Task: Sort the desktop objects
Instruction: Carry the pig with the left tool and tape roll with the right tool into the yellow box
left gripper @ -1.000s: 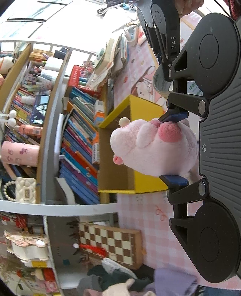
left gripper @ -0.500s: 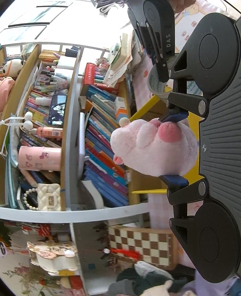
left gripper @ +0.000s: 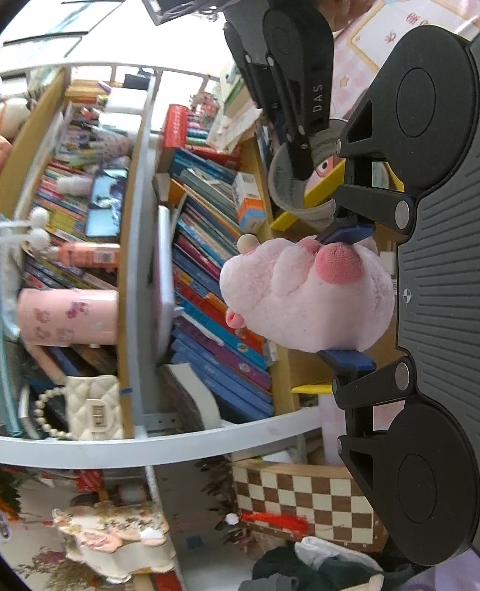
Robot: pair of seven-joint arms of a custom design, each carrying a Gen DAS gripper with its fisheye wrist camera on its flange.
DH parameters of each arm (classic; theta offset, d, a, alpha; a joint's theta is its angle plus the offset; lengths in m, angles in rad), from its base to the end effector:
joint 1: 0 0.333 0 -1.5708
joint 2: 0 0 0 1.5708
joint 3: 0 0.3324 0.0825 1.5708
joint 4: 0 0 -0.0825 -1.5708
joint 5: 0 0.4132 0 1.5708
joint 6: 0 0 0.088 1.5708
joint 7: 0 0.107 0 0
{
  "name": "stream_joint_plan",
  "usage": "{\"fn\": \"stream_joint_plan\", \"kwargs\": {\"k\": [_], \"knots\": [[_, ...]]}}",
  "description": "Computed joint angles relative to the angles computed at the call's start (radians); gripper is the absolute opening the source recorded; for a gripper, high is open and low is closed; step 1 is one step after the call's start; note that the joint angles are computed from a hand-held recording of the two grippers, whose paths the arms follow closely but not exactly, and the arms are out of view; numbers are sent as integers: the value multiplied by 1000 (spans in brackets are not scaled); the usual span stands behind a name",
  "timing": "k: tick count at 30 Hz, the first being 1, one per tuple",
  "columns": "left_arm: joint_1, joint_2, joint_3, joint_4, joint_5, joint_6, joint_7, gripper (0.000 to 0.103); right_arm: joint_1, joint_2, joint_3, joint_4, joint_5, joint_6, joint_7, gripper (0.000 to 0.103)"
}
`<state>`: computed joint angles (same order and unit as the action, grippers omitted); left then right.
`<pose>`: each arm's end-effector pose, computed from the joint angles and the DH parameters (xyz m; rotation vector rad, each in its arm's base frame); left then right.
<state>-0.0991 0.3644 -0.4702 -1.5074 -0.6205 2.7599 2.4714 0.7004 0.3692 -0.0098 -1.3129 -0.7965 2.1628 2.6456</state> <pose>0.6693 -0.3267 0.5838 -0.8236 2.3191 -1.3544 0.5919 0.4542 0.6071 -1.6616 1.8114 -0.9308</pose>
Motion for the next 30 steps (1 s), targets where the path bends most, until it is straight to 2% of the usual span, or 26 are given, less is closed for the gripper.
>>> {"fn": "stream_joint_plan", "kwargs": {"k": [6,12,21,30], "knots": [[-107,108,89,127,250,-36,-201,55,-45,115,-17,137,93,-14,-180,7],[-155,225,132,292,422,-156,-407,55,-60,224,-51,262,196,-47,-348,7],[-207,326,166,440,584,-289,-494,56,-70,379,-86,463,318,-143,-563,7],[-229,387,181,537,626,-365,-533,62,-87,553,-122,745,419,-274,-693,8]]}}
